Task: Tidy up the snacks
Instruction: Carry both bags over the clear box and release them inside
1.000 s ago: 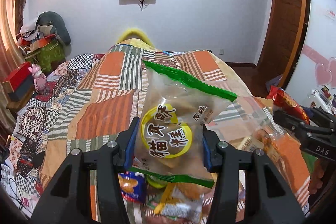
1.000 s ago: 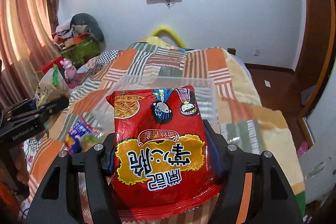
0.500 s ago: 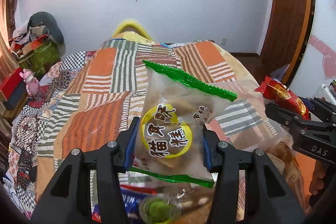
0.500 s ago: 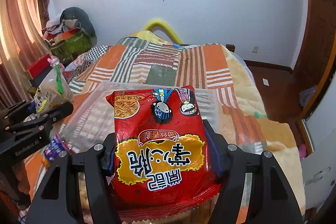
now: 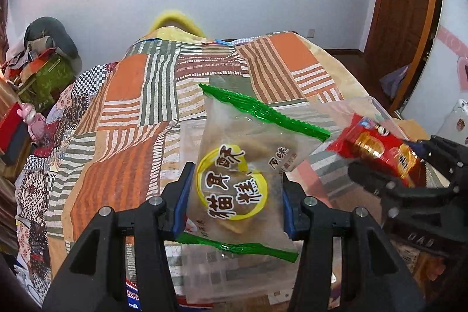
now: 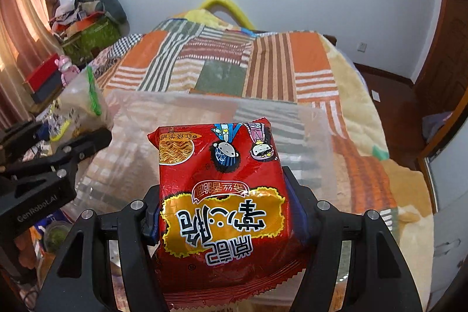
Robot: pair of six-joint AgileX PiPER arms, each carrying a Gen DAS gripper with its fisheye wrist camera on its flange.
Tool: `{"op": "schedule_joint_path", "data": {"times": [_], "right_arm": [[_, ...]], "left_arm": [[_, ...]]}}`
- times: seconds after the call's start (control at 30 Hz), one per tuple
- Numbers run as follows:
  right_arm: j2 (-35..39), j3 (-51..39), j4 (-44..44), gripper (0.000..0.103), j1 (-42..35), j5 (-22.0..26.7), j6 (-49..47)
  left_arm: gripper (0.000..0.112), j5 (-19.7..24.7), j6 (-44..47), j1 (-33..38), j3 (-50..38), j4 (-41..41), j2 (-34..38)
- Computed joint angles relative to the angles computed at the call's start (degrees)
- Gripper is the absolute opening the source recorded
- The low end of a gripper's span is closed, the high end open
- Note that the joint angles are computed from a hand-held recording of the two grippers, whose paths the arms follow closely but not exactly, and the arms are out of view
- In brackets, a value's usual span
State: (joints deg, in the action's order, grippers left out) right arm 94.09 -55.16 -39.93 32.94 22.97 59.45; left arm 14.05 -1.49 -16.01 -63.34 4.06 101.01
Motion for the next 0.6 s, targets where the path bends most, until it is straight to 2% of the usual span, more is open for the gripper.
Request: {"op": "schedule_joint_path", "data": {"times": [0.1, 0.17, 0.23, 0.37, 0.6], "right_arm": [[0.3, 0.0, 3.5, 0.064, -0.3, 0.0, -3.3], [0.4, -0.2, 4.9, 0.064, -0.6, 0.1, -4.6], [-0.5, 0.3, 6.0, 0.064, -0.9, 0.0, -5.5], [-2.9, 1.4, 7.1, 0.065, -1.1, 0.4, -6.4], [-10.4, 4.7, 4.6, 0.066, 0.0, 3.0, -4.3]], "left_arm": [[0.055, 1.0, 1.1, -0.2, -1.3, -1.0, 0.9], [0.066, 2.1, 8.8, 0.4, -1.7, -8.9, 1.1], [0.069, 2.3, 14.1, 0.6, -1.1, -14.1, 0.5], [0.07, 1.2, 11.4, 0.0, 1.4, -10.3, -2.3], [0.073, 1.9, 20.5, 3.5, 6.8, -18.7, -10.3]]}}
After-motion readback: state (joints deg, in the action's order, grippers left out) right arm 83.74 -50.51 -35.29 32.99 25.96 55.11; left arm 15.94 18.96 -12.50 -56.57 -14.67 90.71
